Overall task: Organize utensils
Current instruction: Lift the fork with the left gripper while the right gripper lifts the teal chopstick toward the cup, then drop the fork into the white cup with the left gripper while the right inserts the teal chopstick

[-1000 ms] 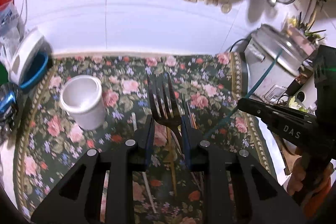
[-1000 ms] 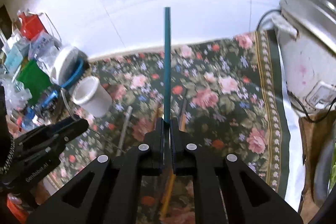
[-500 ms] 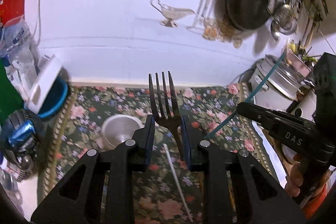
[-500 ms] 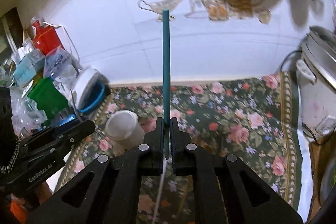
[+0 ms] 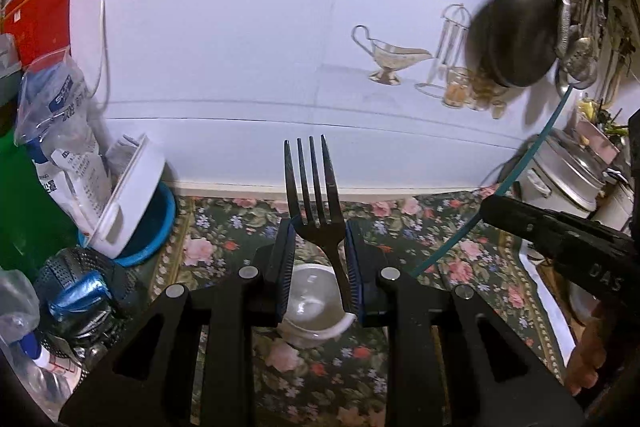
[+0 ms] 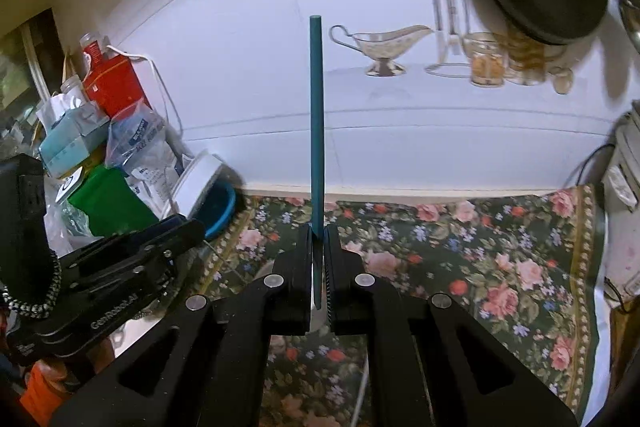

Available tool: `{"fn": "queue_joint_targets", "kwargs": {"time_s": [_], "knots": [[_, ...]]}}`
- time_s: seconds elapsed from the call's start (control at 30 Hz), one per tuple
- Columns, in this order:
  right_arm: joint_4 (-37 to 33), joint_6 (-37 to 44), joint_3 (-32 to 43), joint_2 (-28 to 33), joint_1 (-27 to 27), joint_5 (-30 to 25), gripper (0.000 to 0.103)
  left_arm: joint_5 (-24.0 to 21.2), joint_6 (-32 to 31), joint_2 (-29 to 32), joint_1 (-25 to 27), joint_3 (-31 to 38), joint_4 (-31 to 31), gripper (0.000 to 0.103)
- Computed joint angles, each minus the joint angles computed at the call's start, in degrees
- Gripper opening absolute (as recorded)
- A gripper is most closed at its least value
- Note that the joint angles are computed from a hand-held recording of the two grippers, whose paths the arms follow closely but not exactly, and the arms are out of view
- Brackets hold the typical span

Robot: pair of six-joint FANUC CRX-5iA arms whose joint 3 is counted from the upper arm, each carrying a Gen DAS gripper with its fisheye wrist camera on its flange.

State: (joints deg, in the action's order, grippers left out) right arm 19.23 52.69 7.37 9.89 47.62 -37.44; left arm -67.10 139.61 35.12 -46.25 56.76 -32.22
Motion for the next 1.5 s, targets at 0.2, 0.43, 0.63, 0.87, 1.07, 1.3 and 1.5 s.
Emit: {"fn": "queue_joint_targets", "kwargs": {"time_s": [0.2,0.43,0.63,0.87,1.07,1.3,1.5], "knots": [[-2.52,2.42,3.47,2.57,0.60,-0.33,0.005,1.20,0.63,-0.49,1.72,-2.49,1.04,0.024],[-5.25,5.20,8.26,7.58,0.81,-4.46,0.005,1.48,0.26,0.76,3.28,-3.86,3.51,0.024],[-6.85,6.79,11.65,11.33,0.83,-9.61,0.005,-0.49,-3.30,3.57,4.67,-2.22,7.02,0.024],[-7.45,6.02,14.44,13.82,0.59,-12.89,0.006,-3.31,-6.98,6.51,5.27,0.35,9.42,0.024],[-8.55,6.18,16.73,15.52,0.20,-15.64,0.006,-6.60,-8.51,8.67,5.45,3.56,10.38,0.024],[-10.01,8.43,17.84,15.63,0.03,-17.79,0.013,-7.75,-8.30,8.44,4.76,4.20,9.31,0.024],[-8.41,8.72,15.54,13.63,0.33,-16.77,0.020,-8.59,-7.11,7.44,3.53,5.22,7.19,0.024]]}}
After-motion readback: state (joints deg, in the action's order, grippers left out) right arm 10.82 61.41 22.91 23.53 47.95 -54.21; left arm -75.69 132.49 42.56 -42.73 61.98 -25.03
